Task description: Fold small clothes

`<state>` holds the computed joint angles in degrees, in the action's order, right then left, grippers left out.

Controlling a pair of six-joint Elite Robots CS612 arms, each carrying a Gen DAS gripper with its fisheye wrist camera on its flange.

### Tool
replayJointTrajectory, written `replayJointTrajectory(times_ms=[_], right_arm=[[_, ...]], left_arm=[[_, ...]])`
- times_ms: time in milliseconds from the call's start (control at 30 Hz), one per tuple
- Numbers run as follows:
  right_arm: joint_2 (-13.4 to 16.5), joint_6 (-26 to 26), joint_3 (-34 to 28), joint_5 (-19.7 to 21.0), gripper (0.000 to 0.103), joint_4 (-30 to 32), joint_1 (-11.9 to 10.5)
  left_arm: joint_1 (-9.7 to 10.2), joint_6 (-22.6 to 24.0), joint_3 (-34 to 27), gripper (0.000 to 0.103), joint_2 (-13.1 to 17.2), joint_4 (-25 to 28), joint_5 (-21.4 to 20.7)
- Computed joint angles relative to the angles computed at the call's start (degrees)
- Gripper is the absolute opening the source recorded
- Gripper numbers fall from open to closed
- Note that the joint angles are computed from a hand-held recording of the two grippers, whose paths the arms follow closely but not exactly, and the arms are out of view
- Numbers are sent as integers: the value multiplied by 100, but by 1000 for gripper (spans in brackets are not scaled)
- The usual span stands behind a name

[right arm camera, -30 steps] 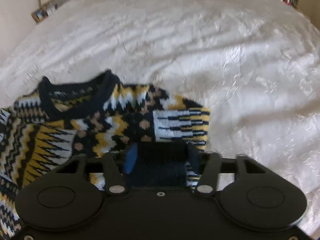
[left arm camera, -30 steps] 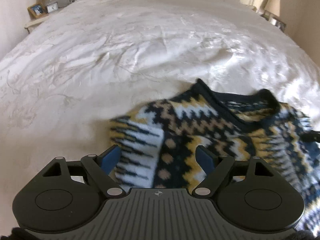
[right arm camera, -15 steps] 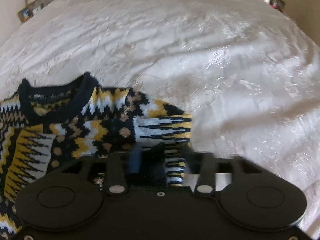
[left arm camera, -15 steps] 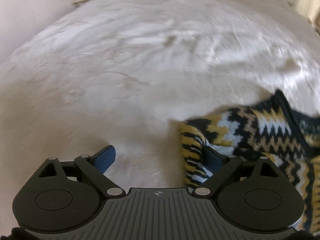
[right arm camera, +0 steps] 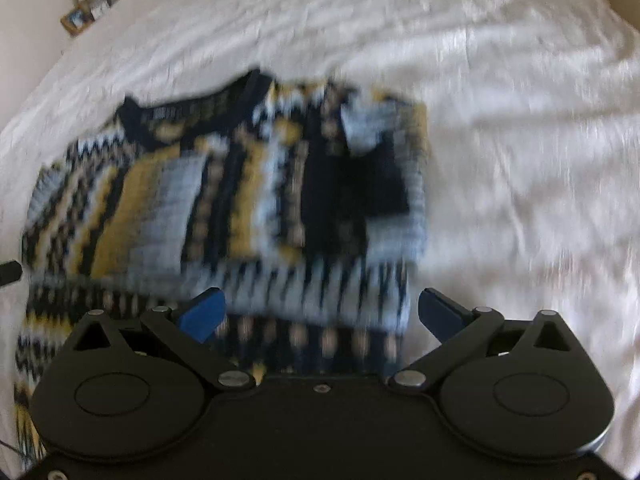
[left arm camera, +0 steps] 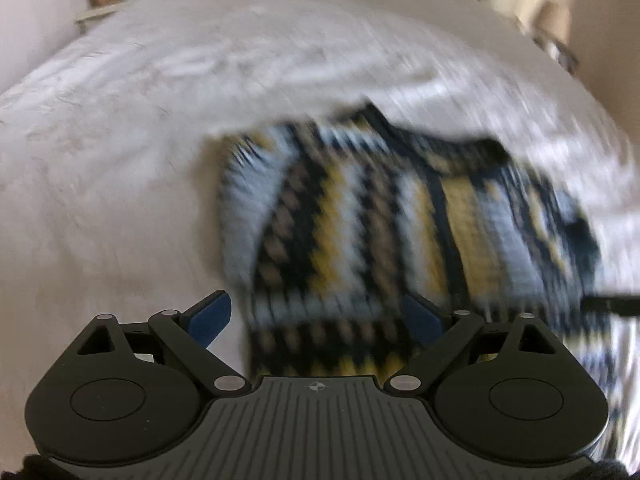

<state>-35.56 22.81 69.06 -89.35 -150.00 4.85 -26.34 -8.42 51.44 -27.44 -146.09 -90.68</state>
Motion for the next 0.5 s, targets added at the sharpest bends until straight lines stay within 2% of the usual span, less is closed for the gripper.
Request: replayJointTrajectory(times_ms=[67, 133, 167, 233, 267, 333, 400, 500], right_arm=[[-56, -115, 113, -65, 103, 251, 28], [-108, -111, 241, -197, 103, 527, 38], [-137, -41, 319, -248, 103, 593, 32], [-220, 144, 520, -392, 103, 541, 19], [-256, 225, 583, -459, 103, 544, 15], [-337, 406, 713, -459, 103, 493, -7], [-428, 550, 854, -401, 103, 322, -19], [-548, 710, 1071, -330, 103, -315, 18]], left_arm=[[-35, 462, 163, 93, -68, 265, 39], [-69, 758, 250, 94, -98, 715, 404], [-46, 691, 296, 95, -101, 804, 474], [55, 289, 408, 99, -132, 688, 342], [84, 114, 426, 99, -148, 701, 407], [113, 46, 496, 97, -198, 614, 434], [161, -85, 573, 97, -275, 528, 210], [180, -243, 838, 97, -435, -51, -112]])
